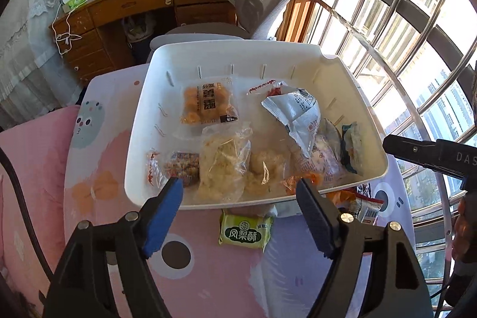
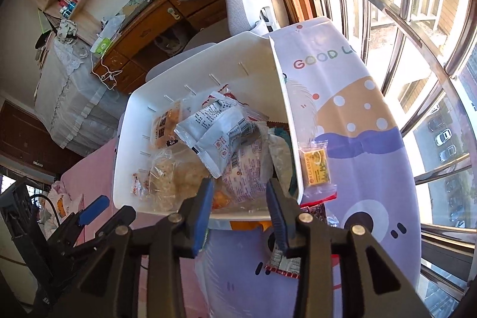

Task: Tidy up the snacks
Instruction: 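Carry both snacks over the white tray and open both grippers to drop them, then grasp the green pineapple-cake packet with the left gripper while the right grasps a white LIPO bag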

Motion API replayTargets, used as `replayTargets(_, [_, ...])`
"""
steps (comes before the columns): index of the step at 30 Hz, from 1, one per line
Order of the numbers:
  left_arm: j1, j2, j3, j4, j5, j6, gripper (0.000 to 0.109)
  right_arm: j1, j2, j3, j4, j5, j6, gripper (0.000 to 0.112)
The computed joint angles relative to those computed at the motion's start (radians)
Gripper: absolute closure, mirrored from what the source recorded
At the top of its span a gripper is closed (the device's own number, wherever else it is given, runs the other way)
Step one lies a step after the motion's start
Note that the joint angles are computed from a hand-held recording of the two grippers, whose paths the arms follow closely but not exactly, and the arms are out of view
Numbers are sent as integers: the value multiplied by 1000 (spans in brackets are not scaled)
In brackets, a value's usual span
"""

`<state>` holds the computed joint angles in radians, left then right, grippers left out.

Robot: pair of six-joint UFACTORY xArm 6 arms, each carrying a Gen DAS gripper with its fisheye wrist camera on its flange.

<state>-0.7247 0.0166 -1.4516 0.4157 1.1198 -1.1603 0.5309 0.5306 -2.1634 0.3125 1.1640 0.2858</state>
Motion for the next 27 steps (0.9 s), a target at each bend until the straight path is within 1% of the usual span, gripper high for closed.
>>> replayTargets(7, [-36,-41,50,-45,18,-66,27,-3,-96,137,-28,-39,12,60])
replayTargets(9, [-41,-48,65,-65,18,-82,27,-2,-127,185,-40,-52,15,58])
replayTargets(15, [-38,-70,130,-132,-30,-144,27,0,-207,318,-75,-82,12,54])
replayTargets(19, [-33,-64,152,-157,-44,-154,27,6,-261,415,-106,-115,13,48])
replayTargets(27, [-25,-20,164,-198,-68,-133,25,33,-347,604,-181,-223,24,46])
